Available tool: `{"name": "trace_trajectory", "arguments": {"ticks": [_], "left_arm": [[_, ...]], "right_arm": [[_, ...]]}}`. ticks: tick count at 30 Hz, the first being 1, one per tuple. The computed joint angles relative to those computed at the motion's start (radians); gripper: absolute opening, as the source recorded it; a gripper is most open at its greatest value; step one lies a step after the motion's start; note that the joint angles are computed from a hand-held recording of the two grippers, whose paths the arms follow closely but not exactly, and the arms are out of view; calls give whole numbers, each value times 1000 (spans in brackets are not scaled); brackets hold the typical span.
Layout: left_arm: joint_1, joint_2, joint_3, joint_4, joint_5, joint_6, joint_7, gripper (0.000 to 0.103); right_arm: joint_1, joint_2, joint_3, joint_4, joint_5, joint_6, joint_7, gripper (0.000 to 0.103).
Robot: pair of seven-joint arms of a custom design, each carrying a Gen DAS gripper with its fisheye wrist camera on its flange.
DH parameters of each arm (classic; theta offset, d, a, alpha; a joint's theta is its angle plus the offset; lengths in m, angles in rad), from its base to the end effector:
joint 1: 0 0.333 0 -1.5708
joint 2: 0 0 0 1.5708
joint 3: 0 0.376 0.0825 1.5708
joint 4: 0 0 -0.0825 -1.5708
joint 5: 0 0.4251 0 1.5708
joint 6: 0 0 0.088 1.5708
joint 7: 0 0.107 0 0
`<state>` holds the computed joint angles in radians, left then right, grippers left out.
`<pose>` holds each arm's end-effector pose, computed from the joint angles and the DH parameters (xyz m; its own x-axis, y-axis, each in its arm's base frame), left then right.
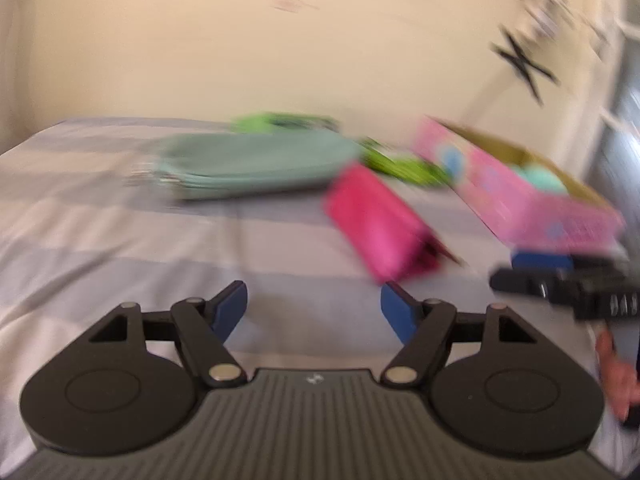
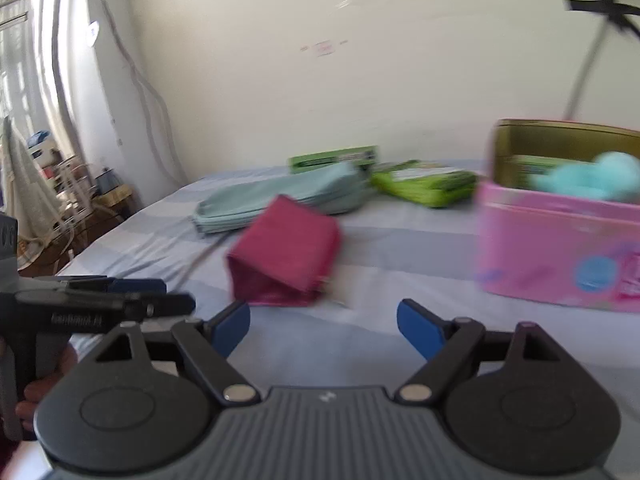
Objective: Organize objects
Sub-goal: 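Move the right gripper to the magenta pouch and close on it, then lift the magenta pouch with the right gripper and drop it into the tin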
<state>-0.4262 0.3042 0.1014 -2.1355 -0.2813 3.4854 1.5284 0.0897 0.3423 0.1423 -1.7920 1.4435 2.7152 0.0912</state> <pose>0.6361 -0.1853 0.4171 -0.0898 -0.9784 0.1862 -0.5270 -0.1120 -0.8425 0.7135 0.1209 0.4350 0.5529 -0.7976 -0.2410 -0.5474 -0.1296 -0.8268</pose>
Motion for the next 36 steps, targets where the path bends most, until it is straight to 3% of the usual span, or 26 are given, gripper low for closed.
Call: {"name": "trace_trajectory", "arguments": {"ticks": [1, 4, 6, 7, 11, 13, 14, 16, 17, 22, 24, 26, 30, 33, 36], "left_arm": [[25, 0, -13, -7, 30, 25, -71, 75], [221, 13, -175, -13, 135, 87, -281, 75], [340, 24, -253, -26, 286, 133, -463, 75], [366, 25, -273, -35, 315, 158, -506, 75], [355, 35, -249, -30, 365, 186, -585, 76], [331, 33, -225, -36, 371, 201, -580, 76], [324, 33, -216, -39, 373, 211, -575, 76], [315, 34, -207, -42, 378, 225, -570, 78], [316, 35, -206, -43, 383, 229, -573, 81], [337, 39, -215, -38, 422, 220, -619, 81], [361, 41, -229, -35, 471, 217, -653, 81], [378, 45, -239, -26, 522, 208, -678, 81], [445, 54, -287, 7, 703, 168, -754, 79], [442, 44, -293, 17, 793, 149, -746, 78], [500, 61, -359, 55, 992, 181, -818, 78]], "right_arm": [[9, 11, 1, 15, -21, -1, 22, 89], [29, 54, 2, 79, -114, -14, 158, 91], [45, 93, 3, 139, -195, -16, 279, 94], [56, 116, 2, 172, -243, -7, 335, 98], [115, 209, -34, 291, -457, 1, 563, 99], [156, 240, -62, 314, -565, 40, 627, 94], [158, 245, -60, 313, -596, 54, 626, 93], [152, 241, -40, 291, -649, 103, 578, 79], [129, 235, -13, 280, -661, 103, 536, 76], [-42, 168, 126, 200, -613, -32, 300, 74], [-98, 115, 143, 137, -557, -117, 165, 76], [-127, 59, 132, 68, -513, -164, 70, 80], [-165, -62, 114, -86, -275, -114, -45, 90], [-188, -140, 88, -179, -59, -131, -94, 90], [-192, -191, 47, -251, 81, -188, -100, 83]]}}
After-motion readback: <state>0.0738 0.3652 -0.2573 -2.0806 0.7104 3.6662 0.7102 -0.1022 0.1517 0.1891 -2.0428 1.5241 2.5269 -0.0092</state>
